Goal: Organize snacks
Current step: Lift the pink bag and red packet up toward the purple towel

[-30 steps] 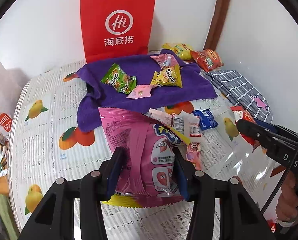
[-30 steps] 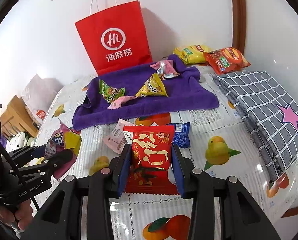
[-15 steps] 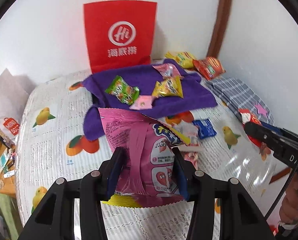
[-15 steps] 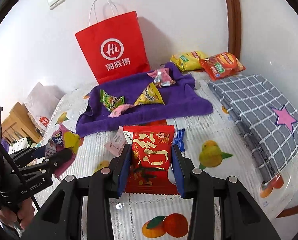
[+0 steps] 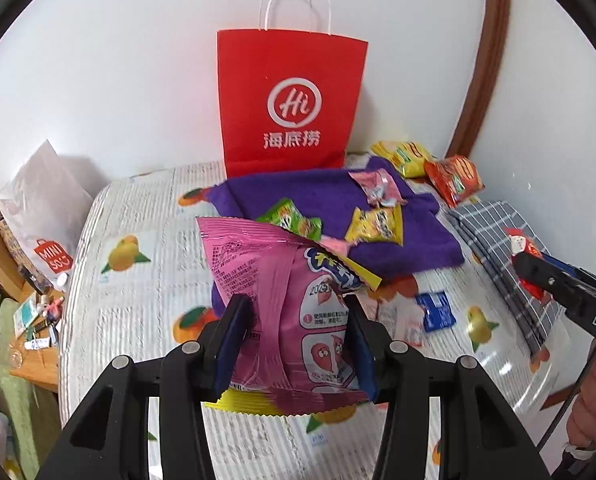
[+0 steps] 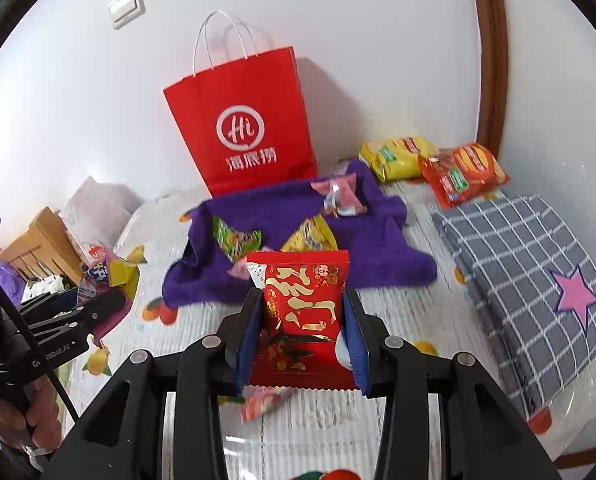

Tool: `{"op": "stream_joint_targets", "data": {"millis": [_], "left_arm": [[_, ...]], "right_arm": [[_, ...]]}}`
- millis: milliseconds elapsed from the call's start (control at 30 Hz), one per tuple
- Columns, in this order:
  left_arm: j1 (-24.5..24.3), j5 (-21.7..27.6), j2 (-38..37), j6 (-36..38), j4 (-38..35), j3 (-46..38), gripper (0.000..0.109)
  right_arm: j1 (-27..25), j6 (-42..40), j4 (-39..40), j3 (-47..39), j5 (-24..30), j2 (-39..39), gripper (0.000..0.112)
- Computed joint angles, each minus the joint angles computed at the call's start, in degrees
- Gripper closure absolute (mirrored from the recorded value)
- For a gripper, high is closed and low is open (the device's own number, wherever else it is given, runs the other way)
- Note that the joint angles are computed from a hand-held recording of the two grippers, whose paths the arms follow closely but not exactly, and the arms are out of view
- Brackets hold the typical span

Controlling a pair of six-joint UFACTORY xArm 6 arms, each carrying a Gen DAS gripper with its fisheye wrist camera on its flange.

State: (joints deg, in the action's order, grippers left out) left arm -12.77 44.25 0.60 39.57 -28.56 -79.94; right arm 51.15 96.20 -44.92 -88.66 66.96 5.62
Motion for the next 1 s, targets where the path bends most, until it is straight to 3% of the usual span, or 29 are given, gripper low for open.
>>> {"op": "stream_joint_targets", "data": {"millis": [333,400,433,700,767,833,1000], "left_arm": [[-1.5,-0.4,9.9,-5.6,3.6,-12.7,0.067],[-2.0,-0.9,11.9,-6.9,4.4,-14.8,0.074],[-2.2,-0.3,13.1,-6.9,4.6,-16.3,0.080],[-2.6,4.4,18.2,-11.8,8.1,-20.5,0.080],[-2.3,4.7,17.6,-11.7,7.4,-18.9,0.074],[-2.2,4.7,16.4,-12.5,7.1,-16.6,0.054],[-3.1,2.8,13.5,-14.6,10.1,-11.1,0.052]], "right_arm": [[-7.3,-5.6,-0.9,-0.2,-7.6,0.2,0.073],[-9.3,-6.3,-0.7,0.2,-10.1,0.5,0.073],[-9.9,-6.6,-0.5,0.3,-11.0,0.7,0.073],[-13.2,-9.4,2.8,1.0,-15.5,3.2,0.073],[-13.7,-9.3,3.8,1.6,-16.6,3.5,0.073],[-13.8,-9.2,4.5,2.1,-17.3,3.8,0.073],[-13.1,-8.5,4.7,2.8,-17.6,3.9,0.073]]}}
